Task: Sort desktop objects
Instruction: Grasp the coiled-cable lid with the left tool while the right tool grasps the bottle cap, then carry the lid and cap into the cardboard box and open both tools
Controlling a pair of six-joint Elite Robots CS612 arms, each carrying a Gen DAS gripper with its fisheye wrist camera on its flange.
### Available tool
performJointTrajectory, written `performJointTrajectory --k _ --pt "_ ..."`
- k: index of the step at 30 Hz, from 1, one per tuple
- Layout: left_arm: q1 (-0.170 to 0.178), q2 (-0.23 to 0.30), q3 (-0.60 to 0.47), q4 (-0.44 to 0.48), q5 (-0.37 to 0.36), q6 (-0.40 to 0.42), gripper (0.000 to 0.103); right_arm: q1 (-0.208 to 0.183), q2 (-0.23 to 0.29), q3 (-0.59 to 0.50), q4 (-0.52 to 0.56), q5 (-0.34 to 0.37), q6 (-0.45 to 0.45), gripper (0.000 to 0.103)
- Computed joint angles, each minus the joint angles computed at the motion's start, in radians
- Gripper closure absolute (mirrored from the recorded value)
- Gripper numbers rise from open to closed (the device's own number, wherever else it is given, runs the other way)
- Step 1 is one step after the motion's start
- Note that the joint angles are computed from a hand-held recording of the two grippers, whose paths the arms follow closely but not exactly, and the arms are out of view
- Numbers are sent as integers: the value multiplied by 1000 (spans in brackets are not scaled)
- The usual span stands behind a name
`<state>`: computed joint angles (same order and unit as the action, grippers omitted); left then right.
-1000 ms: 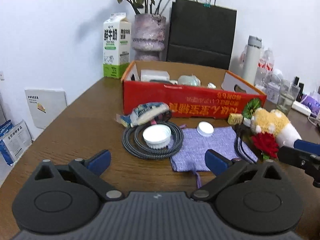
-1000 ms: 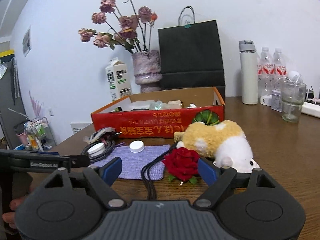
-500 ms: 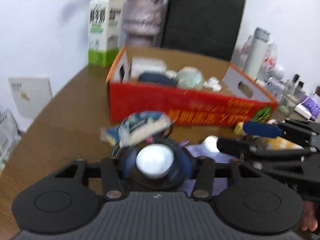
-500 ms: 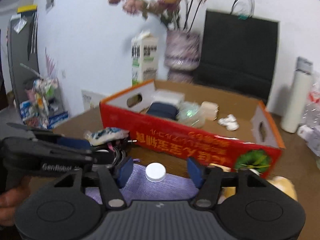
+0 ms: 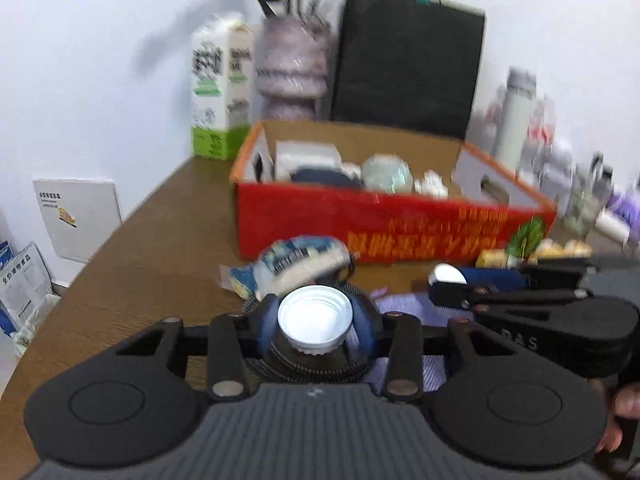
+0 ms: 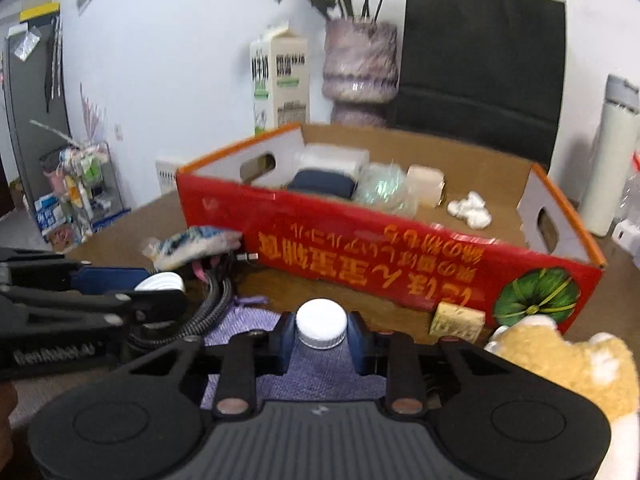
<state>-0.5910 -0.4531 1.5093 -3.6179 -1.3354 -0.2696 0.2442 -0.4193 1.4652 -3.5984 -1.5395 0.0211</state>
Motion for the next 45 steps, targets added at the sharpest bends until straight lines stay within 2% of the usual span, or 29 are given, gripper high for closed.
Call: performJointTrajectory --k 3,7,10,12,13,15,19,22,24,27,30,33,35,37,38,40,42,45 --pt "-7 -14 37 -79 27 -39 62 -2 -15 40 -106 -6 20 76" --pt "-12 -40 56 -141 3 15 62 -15 -45 98 -239 6 49 76" --pt "-2 -56 22 -120 -52 47 62 -31 -67 107 -279 -7 67 76" --pt "7 -58 -33 -61 -92 57 62 -42 -78 95 -268 -38 81 76" --pt "11 -54 -69 -19 -111 58 62 -48 -83 85 -250 -54 99 76" --pt "14 -40 -140 81 -100 49 62 -65 -97 66 -182 -56 144 76" --pt "29 4 -319 377 -90 5 62 -94 -99 -19 36 -18 199 76" --pt "48 55 -446 548 -186 -13 62 -111 -69 -123 231 45 219 76" --pt "49 86 -511 652 -230 39 62 -121 -41 -203 374 82 225 76" --pt "38 124 -581 758 -209 101 61 -120 13 -327 570 95 228 76" --pt "42 160 -645 824 -250 118 60 -111 66 -436 714 76 228 76" --pt "50 190 -699 855 -295 134 49 -101 107 -524 820 60 202 75" --pt "53 199 -713 855 -308 145 43 -96 122 -549 831 53 197 72" --pt "51 200 -710 848 -280 167 42 -99 121 -544 808 86 199 64" --pt "47 198 -711 862 -248 172 42 -101 119 -536 794 97 206 54" --pt "47 195 -712 889 -218 151 50 -98 114 -517 761 76 217 46" --pt "52 183 -696 897 -229 127 50 -96 103 -493 732 42 226 46" --pt "54 155 -650 871 -224 139 49 -98 78 -452 692 27 229 46"
